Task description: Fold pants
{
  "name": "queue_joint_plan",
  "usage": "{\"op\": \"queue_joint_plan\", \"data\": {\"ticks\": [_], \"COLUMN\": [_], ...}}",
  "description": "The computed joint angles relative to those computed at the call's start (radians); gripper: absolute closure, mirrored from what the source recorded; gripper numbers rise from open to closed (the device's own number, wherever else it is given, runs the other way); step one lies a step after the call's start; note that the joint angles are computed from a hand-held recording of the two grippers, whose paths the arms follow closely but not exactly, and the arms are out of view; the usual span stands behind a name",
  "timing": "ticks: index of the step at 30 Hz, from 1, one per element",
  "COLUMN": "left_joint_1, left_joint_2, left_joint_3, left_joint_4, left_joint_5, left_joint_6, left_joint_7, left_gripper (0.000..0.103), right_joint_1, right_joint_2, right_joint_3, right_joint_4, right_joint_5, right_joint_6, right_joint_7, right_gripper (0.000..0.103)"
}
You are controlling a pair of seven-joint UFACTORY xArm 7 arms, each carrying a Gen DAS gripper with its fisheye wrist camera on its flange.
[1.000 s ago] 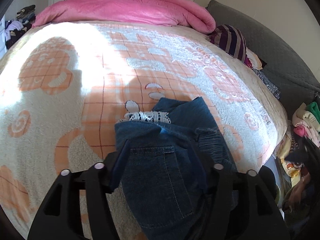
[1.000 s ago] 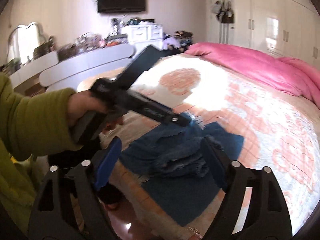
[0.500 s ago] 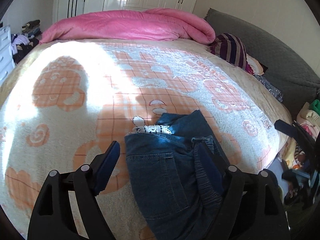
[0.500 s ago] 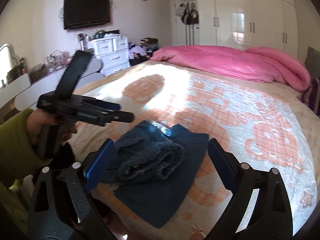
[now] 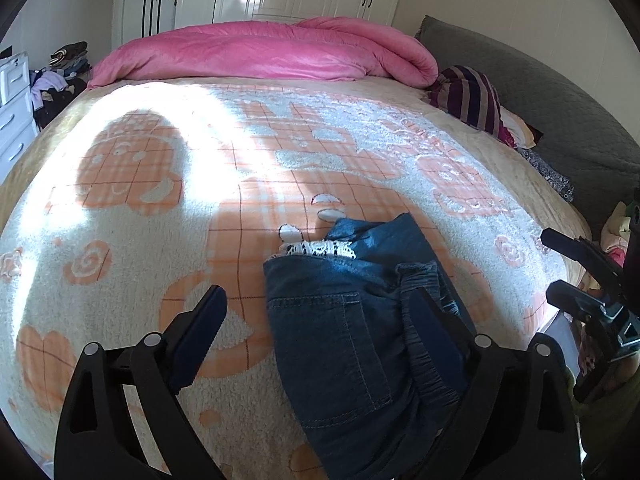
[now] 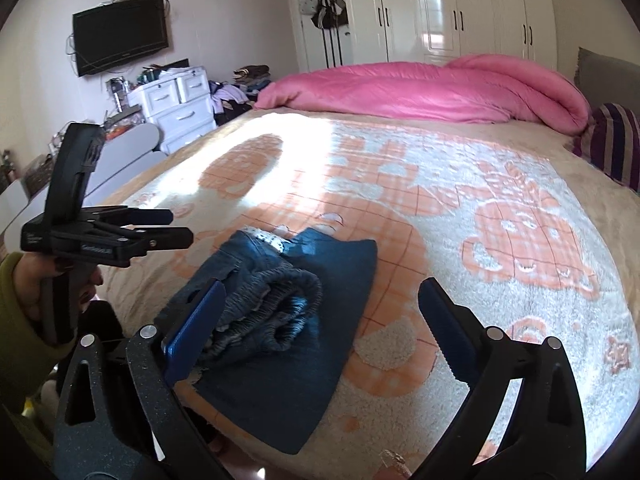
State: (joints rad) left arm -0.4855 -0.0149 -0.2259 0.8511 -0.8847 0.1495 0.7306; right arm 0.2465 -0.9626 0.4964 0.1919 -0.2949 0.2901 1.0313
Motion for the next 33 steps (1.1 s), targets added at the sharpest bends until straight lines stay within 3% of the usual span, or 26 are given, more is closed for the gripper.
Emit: {"op": "queue_joint_plan", "data": {"ticks": [11,21,24,26,28,33], "left_joint_1": [0.016,0.049,0.061,0.079,0.093,0.140], "left_joint_2": [0.030,0.094,0.124,0.145,0.163,0.193], "left_joint_3": [-0.011,-0.042,-0.051,-0.074,-0.090,-0.155], "left_joint_4": [-0.011,0.002,0.009,0.018,0.024,0.041], "left_joint_5": [0.061,0.137,0.182,0.166,0.164,0.066], "left_joint_6": [-0.010,-0.009,-0.010,-0.008,-0.009,-0.014], "left_joint_7": [-0.064,-0.133,-0.179,-0.173,-0.176,-0.102], "left_gripper": [0.011,0.011,0.011,0.011,0.011,0.013], "right_joint_1": [-0.023,-0.027,-0.006,0.013,0.047,0.144], "right_joint_2": [0.122,0.294,0.373,0.427,0.468,0.502], "right_joint_3": [-0.025,-0.079,-0.126,-0.159,-0.210,-0.320], "right_joint_4": [0.004,0.001,0.005,0.006,-0.015,-0.036], "right_joint_5": [0.020,0.053,0.080,0.106,0.145,0.214], "right_joint_6": [0.010,-0.127,-0.182,-0.220,-0.305,-0.396], "right_joint_7": [0.044,0.033,0.002,-0.022,-0.046,-0.127], "right_gripper": [0.012,0.012,0.013,0.019,0.022,0.026]}}
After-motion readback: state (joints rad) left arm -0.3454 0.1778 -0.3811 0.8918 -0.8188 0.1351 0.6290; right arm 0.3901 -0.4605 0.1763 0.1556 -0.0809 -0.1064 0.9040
